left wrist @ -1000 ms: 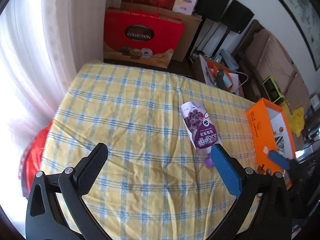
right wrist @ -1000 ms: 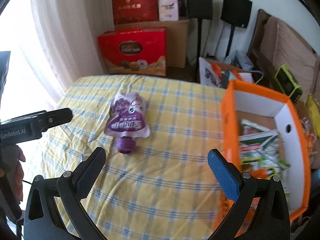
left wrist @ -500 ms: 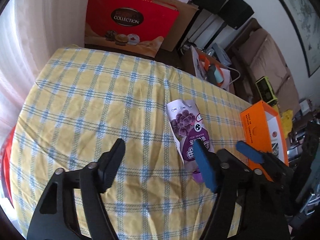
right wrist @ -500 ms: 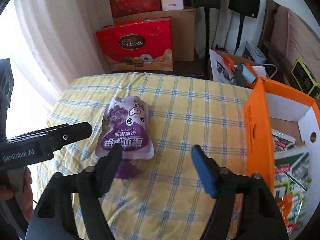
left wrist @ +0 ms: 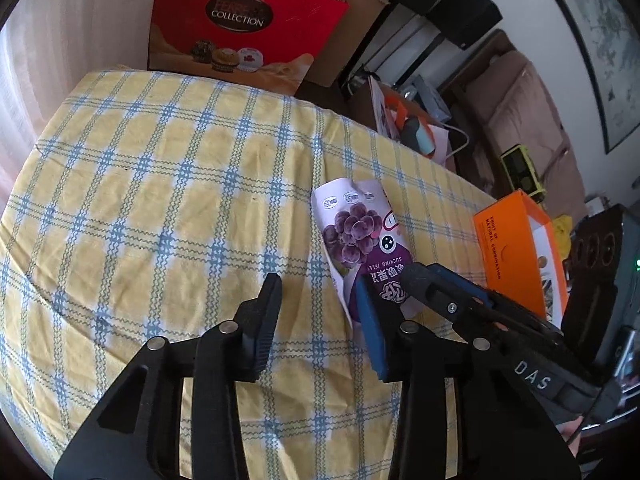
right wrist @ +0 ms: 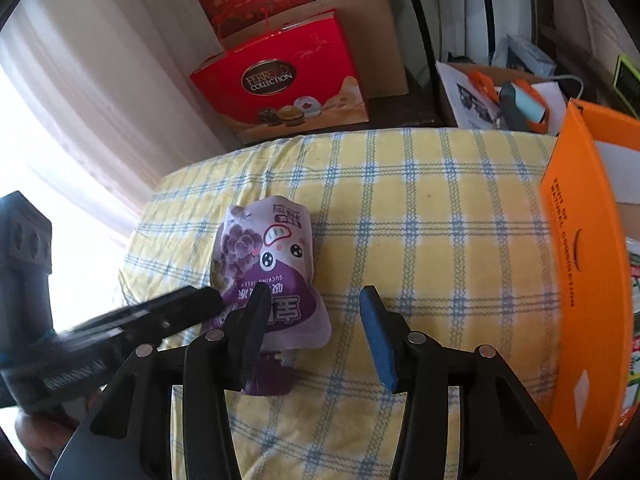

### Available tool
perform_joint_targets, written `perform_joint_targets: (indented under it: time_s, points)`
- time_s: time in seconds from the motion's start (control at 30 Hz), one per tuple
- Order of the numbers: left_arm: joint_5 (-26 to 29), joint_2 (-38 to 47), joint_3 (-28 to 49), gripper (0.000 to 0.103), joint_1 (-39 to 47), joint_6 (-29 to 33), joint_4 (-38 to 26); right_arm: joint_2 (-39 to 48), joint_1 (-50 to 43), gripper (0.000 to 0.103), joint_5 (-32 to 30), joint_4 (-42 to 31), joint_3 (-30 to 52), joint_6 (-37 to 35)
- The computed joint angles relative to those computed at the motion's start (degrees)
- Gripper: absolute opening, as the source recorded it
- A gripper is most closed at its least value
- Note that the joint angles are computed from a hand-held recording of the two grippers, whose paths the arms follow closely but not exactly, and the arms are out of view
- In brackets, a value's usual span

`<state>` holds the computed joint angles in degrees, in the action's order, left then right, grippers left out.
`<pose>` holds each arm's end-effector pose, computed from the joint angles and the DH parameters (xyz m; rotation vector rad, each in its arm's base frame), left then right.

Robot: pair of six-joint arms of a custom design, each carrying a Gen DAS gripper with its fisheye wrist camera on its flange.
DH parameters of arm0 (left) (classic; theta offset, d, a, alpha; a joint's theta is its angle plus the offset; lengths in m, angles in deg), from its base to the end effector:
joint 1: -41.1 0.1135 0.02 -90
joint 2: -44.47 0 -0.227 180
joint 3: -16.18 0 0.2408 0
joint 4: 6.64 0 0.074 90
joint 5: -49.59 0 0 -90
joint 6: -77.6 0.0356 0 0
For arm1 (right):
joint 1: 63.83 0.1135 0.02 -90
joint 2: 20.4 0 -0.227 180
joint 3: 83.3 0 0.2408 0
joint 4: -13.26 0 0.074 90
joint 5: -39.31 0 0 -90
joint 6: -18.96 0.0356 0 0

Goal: Organize objects

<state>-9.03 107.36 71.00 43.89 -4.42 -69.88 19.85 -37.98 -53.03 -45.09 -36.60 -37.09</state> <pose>0.1891 -0.0093 0.1829 0.2454 2.6750 -0.7090 0.1376 0.0683 0.2010 0.1617 2.5375 0.4827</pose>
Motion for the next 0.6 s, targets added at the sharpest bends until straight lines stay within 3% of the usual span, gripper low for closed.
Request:
perform_joint_targets:
  time_s: [0.2, 0.37, 0.6]
  points:
    - [5.07, 3.38, 0.79, 0.029, 1.96, 0.93, -0.97, 0.52, -2.97, 0.038, -6.8, 3.33, -1.44, 1.72]
    - [5.65, 2.12, 0.23, 0.021, 1.01, 0.79, -0.9, 0.3, -1.8, 0.035, -6.47, 3.53, -1.53, 3.08]
    - [7.75, 0.11, -0.6, 0.021, 3.12, 3.95, -2.99, -1.98, 1.25, 0.033, -3.76, 1.72, -1.23, 4.65]
